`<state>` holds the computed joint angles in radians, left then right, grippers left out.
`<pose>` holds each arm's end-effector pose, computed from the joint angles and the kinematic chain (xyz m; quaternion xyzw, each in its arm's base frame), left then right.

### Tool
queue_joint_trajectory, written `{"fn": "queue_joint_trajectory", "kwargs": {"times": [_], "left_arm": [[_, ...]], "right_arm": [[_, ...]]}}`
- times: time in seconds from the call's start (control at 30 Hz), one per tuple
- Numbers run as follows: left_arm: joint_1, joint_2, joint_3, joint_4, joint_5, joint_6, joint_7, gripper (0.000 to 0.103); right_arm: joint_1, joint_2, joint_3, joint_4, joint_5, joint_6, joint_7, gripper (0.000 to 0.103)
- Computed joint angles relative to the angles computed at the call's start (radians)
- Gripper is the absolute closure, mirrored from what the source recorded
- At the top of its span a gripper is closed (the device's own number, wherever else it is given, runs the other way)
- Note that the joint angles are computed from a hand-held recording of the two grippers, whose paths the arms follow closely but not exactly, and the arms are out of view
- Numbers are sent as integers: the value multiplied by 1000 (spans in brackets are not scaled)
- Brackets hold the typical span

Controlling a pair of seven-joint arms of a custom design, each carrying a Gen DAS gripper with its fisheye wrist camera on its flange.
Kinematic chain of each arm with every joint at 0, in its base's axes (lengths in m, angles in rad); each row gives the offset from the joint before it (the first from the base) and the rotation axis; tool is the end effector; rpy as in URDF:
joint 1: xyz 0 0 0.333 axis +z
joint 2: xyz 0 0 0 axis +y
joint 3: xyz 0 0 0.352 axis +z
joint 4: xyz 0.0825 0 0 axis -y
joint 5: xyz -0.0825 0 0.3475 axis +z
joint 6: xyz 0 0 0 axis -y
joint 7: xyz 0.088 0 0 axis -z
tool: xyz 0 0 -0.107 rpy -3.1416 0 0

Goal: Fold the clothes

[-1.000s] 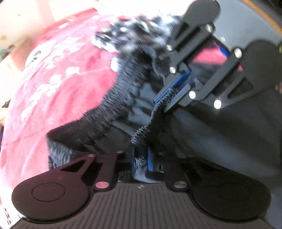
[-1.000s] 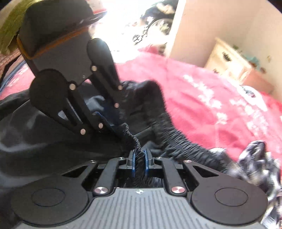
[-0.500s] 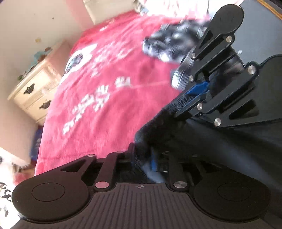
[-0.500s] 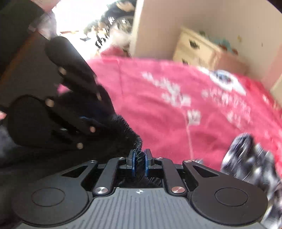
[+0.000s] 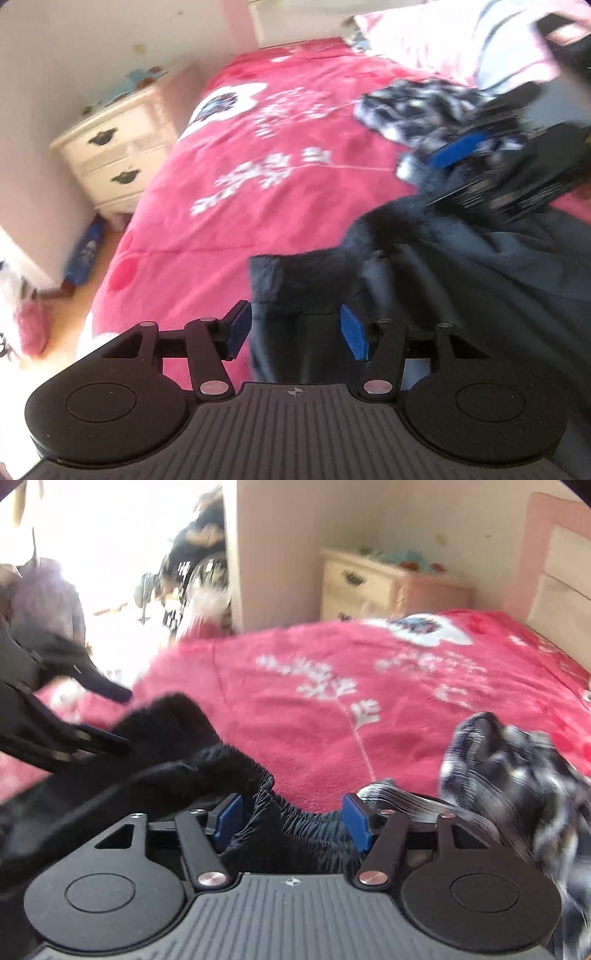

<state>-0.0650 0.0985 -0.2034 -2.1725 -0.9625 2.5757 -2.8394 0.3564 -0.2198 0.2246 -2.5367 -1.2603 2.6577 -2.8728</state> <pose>0.5315 -0.1292 0.4339 -0.0902 0.9360 -0.3113 0.1374 0.3359 0.2556 0.4298 -0.5865 0.7063 -0.2929 0.2670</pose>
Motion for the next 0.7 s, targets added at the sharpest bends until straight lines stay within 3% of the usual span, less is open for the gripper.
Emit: {"fn": "queue_joint_trajectory", "kwargs": {"times": [0.17, 0.2, 0.27, 0.3, 0.47, 0.57, 0.7], "left_arm": [[-5, 37, -17, 7, -40, 73, 3, 55], [-5, 43, -22, 9, -43, 78, 7, 60], [-4, 52, -29, 12, -42, 78, 5, 94], [1, 49, -30, 13, -50, 66, -2, 98], [26, 67, -5, 85, -27, -43, -152, 99], [27, 111, -4, 132, 19, -12, -290, 99], [25, 149, -42, 128, -3, 96, -342, 97]], "right_arm": [[46, -130, 72, -89, 113, -90, 100, 35], [54, -141, 88, -101, 151, -110, 114, 35], [66, -158, 112, -129, 208, -127, 144, 36], [68, -158, 123, -139, 224, -131, 159, 36], [74, -139, 129, -184, 299, -120, 185, 40], [62, -132, 143, -207, 289, -108, 254, 40], [54, -129, 154, -223, 242, -101, 341, 40]]}}
